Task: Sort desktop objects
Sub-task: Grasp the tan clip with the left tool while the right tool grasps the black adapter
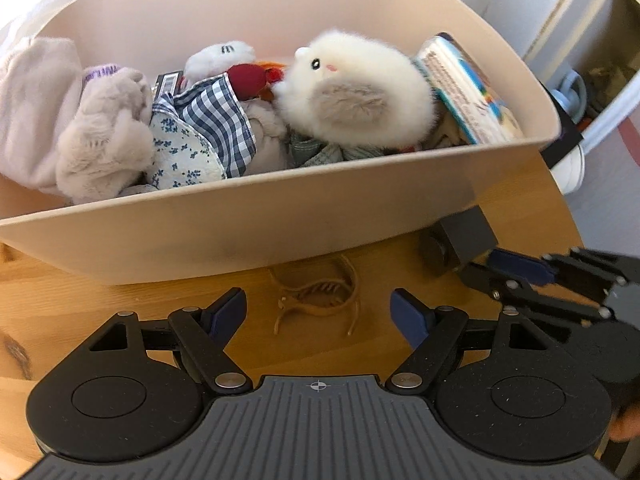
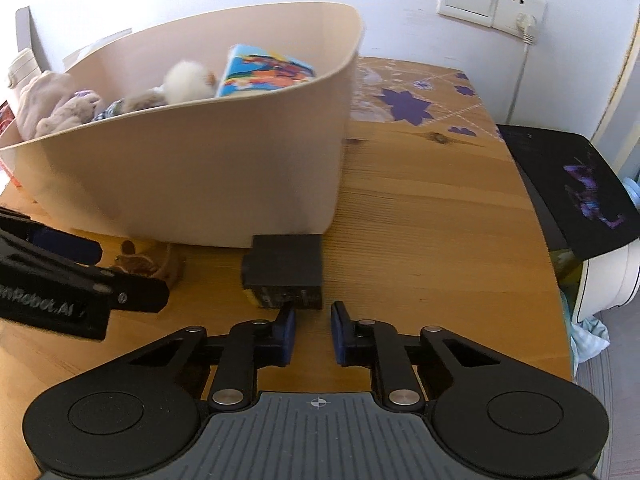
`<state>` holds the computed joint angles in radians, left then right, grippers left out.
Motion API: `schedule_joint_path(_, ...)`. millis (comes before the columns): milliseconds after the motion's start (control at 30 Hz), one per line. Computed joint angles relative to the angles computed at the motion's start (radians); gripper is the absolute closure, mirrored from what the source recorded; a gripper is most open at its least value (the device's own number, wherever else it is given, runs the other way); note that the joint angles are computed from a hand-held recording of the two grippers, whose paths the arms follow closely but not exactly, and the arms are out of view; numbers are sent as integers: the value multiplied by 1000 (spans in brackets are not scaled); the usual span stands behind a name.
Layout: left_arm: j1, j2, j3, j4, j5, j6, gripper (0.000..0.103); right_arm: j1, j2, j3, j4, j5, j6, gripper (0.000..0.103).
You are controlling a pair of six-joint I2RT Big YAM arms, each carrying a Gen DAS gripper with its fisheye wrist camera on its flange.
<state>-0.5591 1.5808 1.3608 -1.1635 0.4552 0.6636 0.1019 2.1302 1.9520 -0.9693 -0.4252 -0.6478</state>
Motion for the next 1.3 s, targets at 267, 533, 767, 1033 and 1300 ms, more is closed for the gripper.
schedule_joint_path(267,-30,-9,-22,33,-33,-33,22,-9,8,6,-4,-14,-15,44)
schedule_joint_path(533,-43,-31,-46,71,-49,-74,22,-10,15,6,3,-59,-26,37)
schedule_joint_path(767,-52,-48,-68,125,-97,-104,22,7,16,2,14,-72,-35,36)
schedule_joint_path(1033,-54,-73,-85,167,-147,-147,51,20,5,-14,52,-37,-28,62)
schedule_joint_path(1300,-34,-66,-58,109,-127,-144,52,18,-15,-38,48,-26,13,62)
